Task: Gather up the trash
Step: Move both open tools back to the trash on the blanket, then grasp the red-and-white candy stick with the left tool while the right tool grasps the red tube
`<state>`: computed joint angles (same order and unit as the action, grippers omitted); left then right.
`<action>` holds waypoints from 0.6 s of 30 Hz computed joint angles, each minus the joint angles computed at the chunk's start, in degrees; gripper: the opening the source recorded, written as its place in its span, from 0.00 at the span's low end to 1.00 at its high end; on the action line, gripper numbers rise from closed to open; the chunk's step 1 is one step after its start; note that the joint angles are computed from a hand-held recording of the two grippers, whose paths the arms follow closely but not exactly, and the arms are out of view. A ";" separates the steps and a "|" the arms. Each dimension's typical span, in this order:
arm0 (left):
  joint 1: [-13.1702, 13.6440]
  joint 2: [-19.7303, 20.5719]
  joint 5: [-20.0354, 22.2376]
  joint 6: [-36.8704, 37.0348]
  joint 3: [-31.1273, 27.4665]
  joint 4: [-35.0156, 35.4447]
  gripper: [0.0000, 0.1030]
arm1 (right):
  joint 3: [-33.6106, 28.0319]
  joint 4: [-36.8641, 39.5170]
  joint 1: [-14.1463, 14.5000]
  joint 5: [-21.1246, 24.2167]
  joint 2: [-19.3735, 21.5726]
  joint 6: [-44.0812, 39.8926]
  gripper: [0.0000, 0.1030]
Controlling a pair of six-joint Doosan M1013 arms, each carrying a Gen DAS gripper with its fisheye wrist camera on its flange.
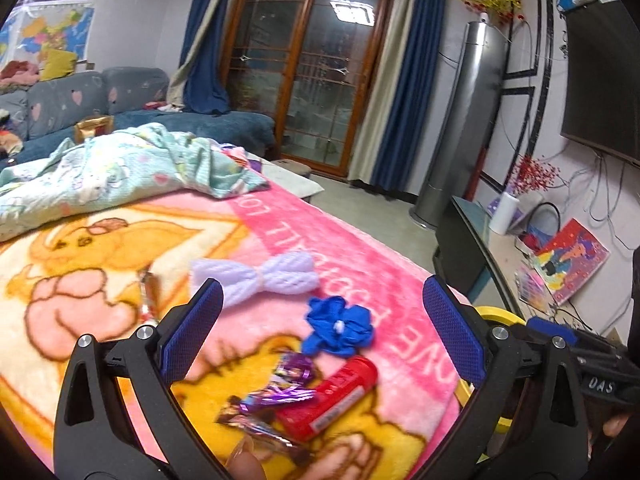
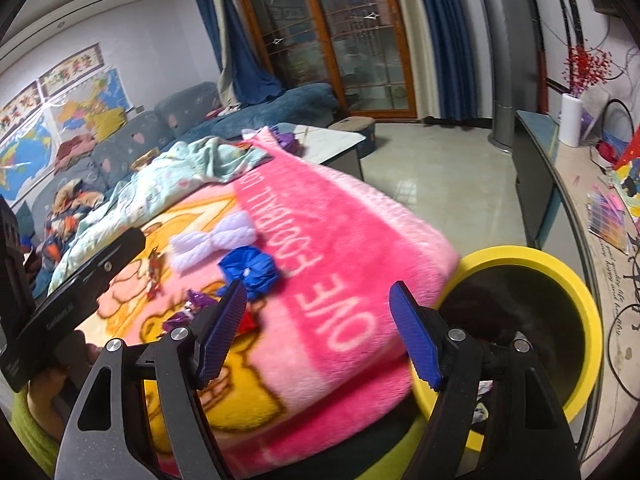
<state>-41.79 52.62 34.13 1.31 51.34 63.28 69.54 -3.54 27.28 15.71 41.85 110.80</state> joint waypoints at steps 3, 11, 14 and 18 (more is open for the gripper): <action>0.26 -0.47 0.89 -2.12 0.96 1.50 0.89 | -1.08 1.83 0.55 0.74 0.63 -2.01 0.69; 1.30 -2.09 2.90 -7.71 4.34 3.34 0.89 | -4.59 2.81 2.22 3.71 2.95 -6.04 0.69; 1.71 -2.64 3.74 -9.41 5.58 3.40 0.89 | -6.05 4.11 2.67 5.10 3.95 -7.40 0.69; 2.23 -2.99 4.40 -10.49 6.54 3.54 0.89 | -8.02 4.64 3.10 6.74 5.27 -8.06 0.69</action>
